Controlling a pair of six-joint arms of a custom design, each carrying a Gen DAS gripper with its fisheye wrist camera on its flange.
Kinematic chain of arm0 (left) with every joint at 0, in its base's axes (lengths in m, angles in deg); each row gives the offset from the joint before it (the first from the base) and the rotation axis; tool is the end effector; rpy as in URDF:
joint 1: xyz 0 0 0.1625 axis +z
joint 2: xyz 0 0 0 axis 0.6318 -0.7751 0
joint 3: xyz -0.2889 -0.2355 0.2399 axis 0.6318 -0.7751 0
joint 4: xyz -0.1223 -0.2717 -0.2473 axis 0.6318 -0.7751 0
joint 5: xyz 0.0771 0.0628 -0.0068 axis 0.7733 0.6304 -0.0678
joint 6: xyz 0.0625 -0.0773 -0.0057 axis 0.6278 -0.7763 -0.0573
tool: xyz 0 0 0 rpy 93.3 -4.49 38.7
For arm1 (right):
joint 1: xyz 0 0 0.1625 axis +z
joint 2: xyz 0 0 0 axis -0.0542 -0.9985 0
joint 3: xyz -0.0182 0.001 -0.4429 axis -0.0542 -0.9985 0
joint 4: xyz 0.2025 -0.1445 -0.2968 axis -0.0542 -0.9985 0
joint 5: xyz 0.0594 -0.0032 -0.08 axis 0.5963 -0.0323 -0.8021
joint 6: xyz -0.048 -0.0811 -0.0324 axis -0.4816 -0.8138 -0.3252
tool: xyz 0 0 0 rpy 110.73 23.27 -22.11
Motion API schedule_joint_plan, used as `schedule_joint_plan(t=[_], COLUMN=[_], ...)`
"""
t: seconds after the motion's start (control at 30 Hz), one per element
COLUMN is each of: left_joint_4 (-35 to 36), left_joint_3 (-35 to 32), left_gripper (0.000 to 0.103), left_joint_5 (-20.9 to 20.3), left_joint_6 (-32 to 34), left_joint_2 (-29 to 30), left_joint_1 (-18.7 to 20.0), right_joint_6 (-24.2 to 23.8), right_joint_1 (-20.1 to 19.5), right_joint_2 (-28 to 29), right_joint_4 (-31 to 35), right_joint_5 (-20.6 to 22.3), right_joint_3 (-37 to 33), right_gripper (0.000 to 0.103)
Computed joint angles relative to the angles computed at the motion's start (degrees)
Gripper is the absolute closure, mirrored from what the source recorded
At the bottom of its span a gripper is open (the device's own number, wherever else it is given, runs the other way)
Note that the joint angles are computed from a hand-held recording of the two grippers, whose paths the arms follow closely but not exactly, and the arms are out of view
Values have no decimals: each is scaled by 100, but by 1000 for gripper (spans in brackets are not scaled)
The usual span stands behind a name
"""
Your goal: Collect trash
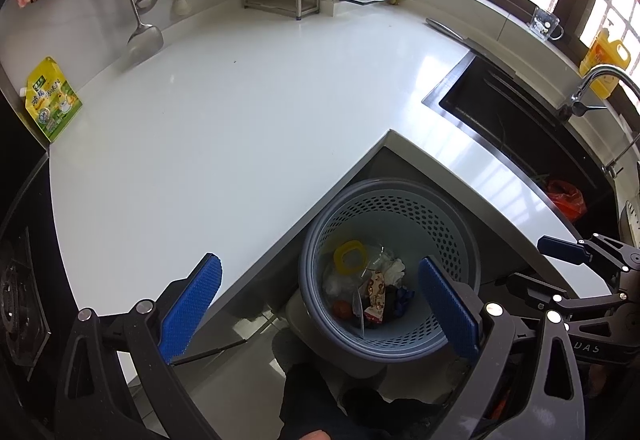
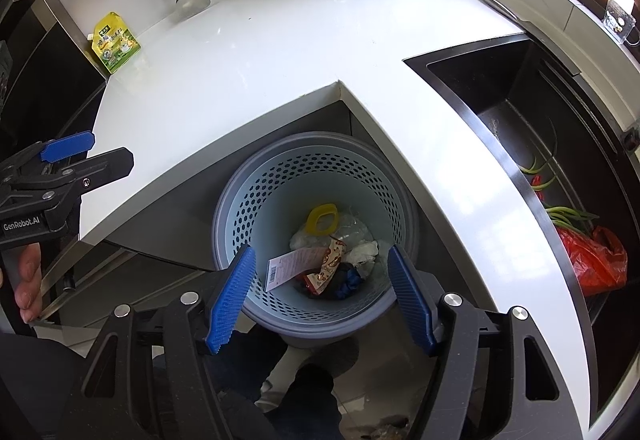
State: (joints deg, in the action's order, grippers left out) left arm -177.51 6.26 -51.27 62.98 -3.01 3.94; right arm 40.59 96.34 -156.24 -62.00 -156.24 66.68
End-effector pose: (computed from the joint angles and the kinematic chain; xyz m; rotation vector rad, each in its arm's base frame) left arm -0.3806 -0.6305 0.0825 0.6166 2.3874 -0.4790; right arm 0.1114 -0.5771 0.3293 0.2552 -2.4752 0.4614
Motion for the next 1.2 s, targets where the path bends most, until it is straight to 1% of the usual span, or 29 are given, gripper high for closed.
schedule_joint_plan(t=[0.23, 0.43, 0.67, 0.8, 1.0, 1.2], left_joint_4=[26, 133, -34, -57, 79, 84], left_joint_3=[-65, -129, -43, -45, -154, -214], left_gripper=[7, 7, 7, 7, 7, 7], left_joint_5=[112, 83, 199, 198, 51, 54], left_joint_6=[-2, -4, -21, -4, -22, -16], left_joint_2=[49, 69, 44, 44, 69, 84], left_joint_1=[-37, -45, -49, -47, -7, -1], right_joint_6=[24, 30, 26, 8, 1, 29], right_joint_1=[-20, -46, -46, -49, -45, -65], right_joint_2=[-5, 12, 53, 76, 99, 108], right_joint_4=[18, 36, 82, 92, 87, 110], right_joint_5=[3, 10, 27, 34, 57, 81], right_joint_3=[-26, -25, -61, -94, -105, -151], right_gripper=[37, 37, 37, 37, 37, 37])
